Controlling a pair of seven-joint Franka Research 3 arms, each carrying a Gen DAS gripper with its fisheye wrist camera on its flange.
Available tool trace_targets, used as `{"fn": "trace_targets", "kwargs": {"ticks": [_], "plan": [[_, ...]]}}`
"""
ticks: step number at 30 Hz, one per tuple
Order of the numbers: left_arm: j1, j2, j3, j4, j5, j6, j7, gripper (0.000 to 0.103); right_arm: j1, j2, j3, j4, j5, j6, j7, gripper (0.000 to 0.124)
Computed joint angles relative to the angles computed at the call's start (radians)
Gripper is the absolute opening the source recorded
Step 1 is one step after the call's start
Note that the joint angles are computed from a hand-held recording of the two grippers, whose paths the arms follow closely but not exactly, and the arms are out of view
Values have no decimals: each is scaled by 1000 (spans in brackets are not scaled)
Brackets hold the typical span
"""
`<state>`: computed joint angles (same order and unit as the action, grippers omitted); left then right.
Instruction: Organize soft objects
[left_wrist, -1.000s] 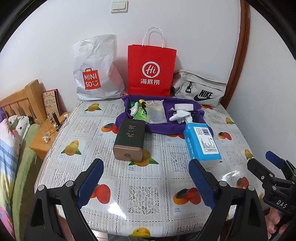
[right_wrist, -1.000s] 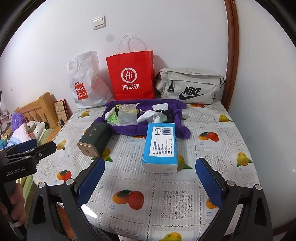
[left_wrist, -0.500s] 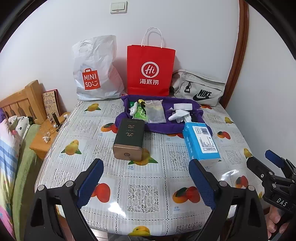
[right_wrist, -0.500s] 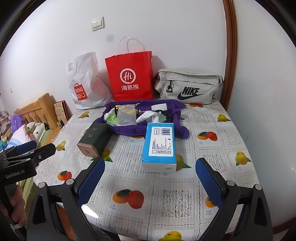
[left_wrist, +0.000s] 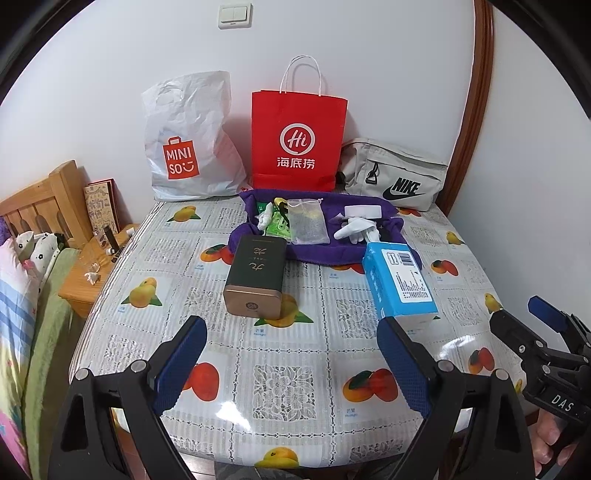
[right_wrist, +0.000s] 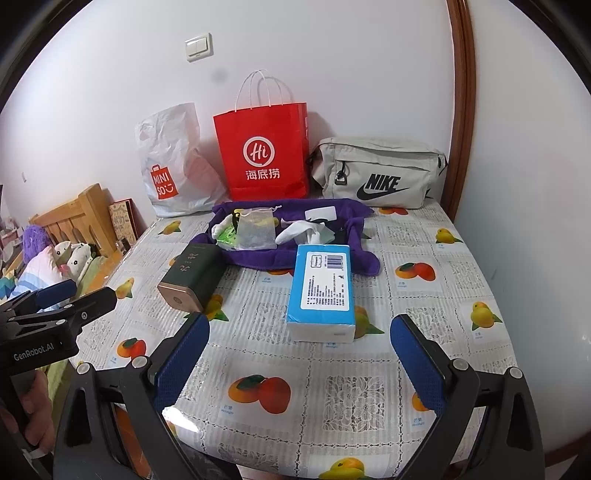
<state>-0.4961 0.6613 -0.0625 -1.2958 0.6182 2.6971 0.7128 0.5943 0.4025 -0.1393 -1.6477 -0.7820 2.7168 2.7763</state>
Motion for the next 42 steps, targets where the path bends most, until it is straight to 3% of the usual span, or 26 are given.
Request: {"fn": "trace_targets", "kwargs": {"ticks": [42], "plan": [[3, -33, -3, -44, 20, 17, -13, 94, -10, -30, 22, -26, -37, -20, 41, 98]]}}
